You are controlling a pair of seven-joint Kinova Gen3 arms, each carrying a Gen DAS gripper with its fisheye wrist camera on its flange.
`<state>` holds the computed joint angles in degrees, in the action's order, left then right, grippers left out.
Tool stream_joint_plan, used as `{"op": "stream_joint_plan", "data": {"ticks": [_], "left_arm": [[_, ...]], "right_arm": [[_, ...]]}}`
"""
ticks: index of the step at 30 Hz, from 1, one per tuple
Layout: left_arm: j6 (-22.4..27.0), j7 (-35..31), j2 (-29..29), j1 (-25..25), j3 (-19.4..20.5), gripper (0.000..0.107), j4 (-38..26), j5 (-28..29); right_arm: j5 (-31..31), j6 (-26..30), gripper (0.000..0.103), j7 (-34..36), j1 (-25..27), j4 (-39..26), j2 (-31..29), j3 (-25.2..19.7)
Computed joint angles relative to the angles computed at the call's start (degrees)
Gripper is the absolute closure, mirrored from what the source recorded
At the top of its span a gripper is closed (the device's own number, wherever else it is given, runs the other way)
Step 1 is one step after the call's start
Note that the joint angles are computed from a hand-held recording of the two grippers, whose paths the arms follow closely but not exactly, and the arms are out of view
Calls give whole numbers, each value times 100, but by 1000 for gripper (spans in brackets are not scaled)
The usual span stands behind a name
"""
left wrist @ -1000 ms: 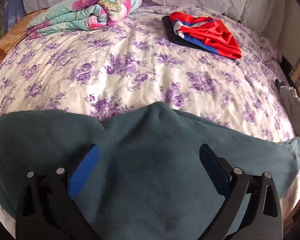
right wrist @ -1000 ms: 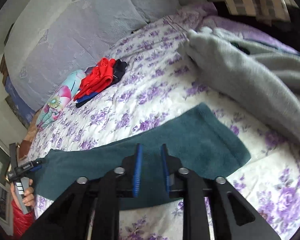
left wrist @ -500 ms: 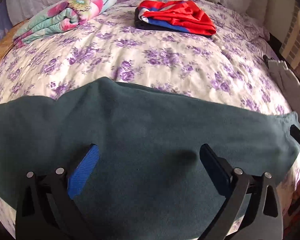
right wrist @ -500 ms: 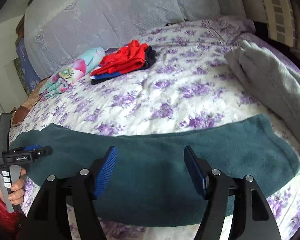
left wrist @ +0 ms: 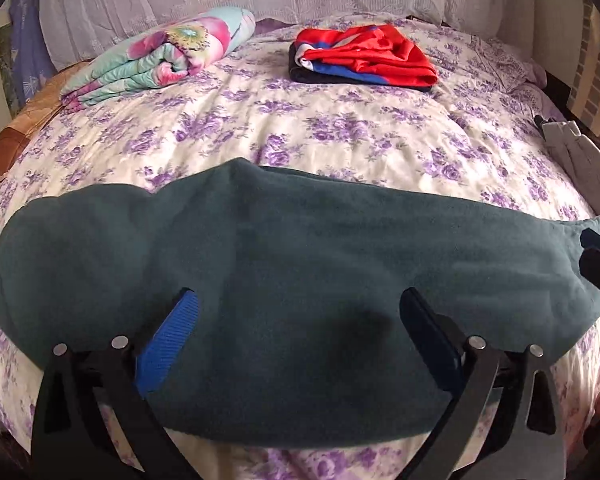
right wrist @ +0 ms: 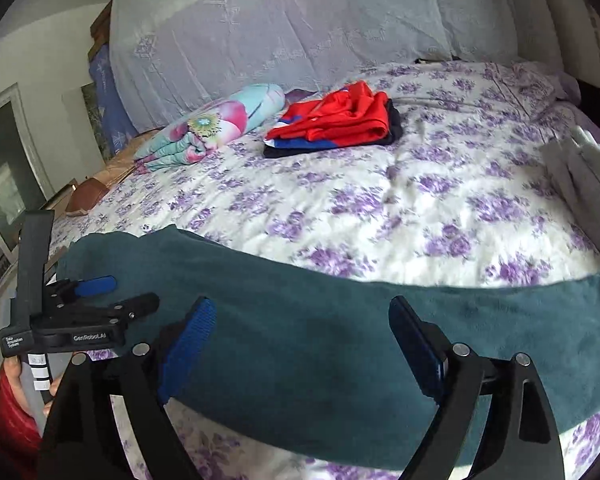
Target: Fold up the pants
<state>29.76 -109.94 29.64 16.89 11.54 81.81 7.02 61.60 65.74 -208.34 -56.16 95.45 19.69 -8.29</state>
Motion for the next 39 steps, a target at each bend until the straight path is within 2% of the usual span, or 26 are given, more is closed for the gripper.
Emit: {"op": "stream_joint_plan", "data": {"ticks": [2,4,6,8,12,16,17,19,23,24,26,29,31,32,34,36,39], "left_arm": [[-199,242,-90,91,-233,9,152,-73],[-53,577,87,365,-629,9,-36,-351],[275,741,288,286,-615,8,-277,-323],[262,749,252,87,-412,8,-263,-270],[154,979,174,288,-535,8,-198,-505],[119,720,69,147,-241,9,-210,-320],[117,650,58,112,-159,9,-229,-247],[139,484,55,41,41,9,-276,-83],[203,164,66,86,259,9,-340,199],[152,124,55,164,249,9,-317,220],[-29,121,9,393,148,9,-207,136],[-191,302,51,772,-94,9,-157,-133],[-114,565,182,1089,-382,9,-256,-406],[52,657,285,1171,-451,9,-383,-523],[410,652,448,1016,-290,8,-652,-479],[441,613,465,861,-171,8,-665,-338],[393,637,452,914,-221,8,-619,-387]], "right_arm": [[-71,20,13,329,172,-264,179,-41],[-437,-332,12,767,683,-459,318,-313],[-741,-635,8,1069,1168,-542,521,-627],[-672,-564,8,999,1289,-531,437,-819],[-264,153,8,169,789,-263,203,-747],[-602,1086,6,-413,-255,93,-175,-24],[-735,1319,5,-568,-418,164,-267,42],[-954,1777,5,-926,-474,310,-408,-146],[-1234,2347,5,-1806,35,701,-664,-1195],[-1285,2390,5,-2039,122,811,-733,-1378],[-1397,2277,5,-2505,44,1101,-906,-1427],[-1601,1907,5,-3204,-565,1537,-1168,-811],[-1617,1640,5,-3670,-736,1834,-1315,-650],[-1538,1541,5,-3903,-722,1968,-1354,-703],[-1342,1563,4,-4272,-625,2115,-1285,-897],[-1229,1570,3,-4292,-276,2147,-1237,-1208],[-986,1505,3,-4535,-216,2304,-1206,-1190]]}}
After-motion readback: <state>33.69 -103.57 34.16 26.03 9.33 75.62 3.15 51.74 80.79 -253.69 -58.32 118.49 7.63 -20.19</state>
